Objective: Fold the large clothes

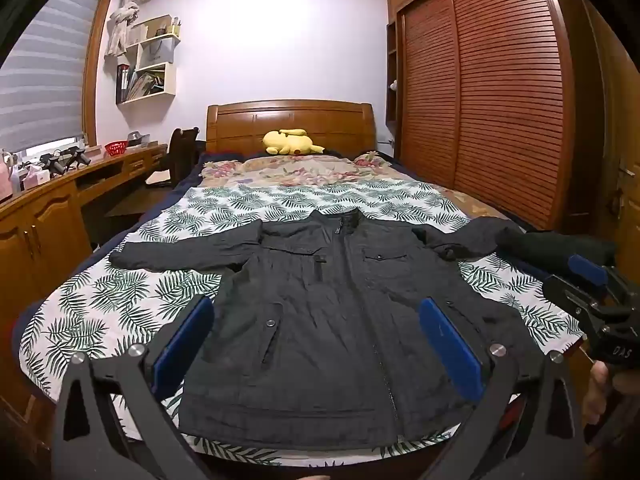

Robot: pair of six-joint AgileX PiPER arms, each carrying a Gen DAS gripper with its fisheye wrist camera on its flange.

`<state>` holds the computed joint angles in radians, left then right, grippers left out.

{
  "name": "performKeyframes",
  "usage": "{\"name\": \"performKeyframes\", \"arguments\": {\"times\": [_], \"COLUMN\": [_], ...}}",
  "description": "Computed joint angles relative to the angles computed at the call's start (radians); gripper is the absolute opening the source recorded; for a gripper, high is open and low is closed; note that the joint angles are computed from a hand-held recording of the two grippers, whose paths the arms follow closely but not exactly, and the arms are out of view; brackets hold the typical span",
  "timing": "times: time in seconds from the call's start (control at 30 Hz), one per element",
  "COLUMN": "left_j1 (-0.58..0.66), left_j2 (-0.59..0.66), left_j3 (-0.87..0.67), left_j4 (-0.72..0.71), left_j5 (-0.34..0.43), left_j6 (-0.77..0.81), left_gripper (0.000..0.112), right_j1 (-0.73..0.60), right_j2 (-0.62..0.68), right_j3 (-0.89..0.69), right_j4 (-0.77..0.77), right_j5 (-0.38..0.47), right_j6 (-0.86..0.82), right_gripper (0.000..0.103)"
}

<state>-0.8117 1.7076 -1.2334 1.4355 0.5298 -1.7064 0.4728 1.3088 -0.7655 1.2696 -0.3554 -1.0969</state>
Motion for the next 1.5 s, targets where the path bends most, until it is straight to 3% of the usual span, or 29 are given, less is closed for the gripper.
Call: {"name": "performKeyframes", "arguments": {"times": [0.17, 1.17, 1.5], "left_j1": [-0.003, -0.012, -0.044], "left_j2": [0.003, -0.030, -0.059], "left_j3": [-0.007, 0.013, 0.018], "left_j4": [-0.017, -0.035, -0.027], "left_j5": [0.009, 0.022, 0.053], "left_j6": [0.020, 0.032, 0.032], "left_gripper": [0.103, 0.103, 0.103], "right_j1": [0.003, -0.017, 0.043], "right_j2": [-0.001, -0.020, -0.042], "right_j3": [0.009, 0.010, 0.011], "right_j4": [-0.059, -0.030, 0.044], "right_j5": [-0.015, 0.019, -0.029], "right_j6": [0.061, 0.035, -0.021], "right_gripper": [0.103, 0.103, 0.103]}}
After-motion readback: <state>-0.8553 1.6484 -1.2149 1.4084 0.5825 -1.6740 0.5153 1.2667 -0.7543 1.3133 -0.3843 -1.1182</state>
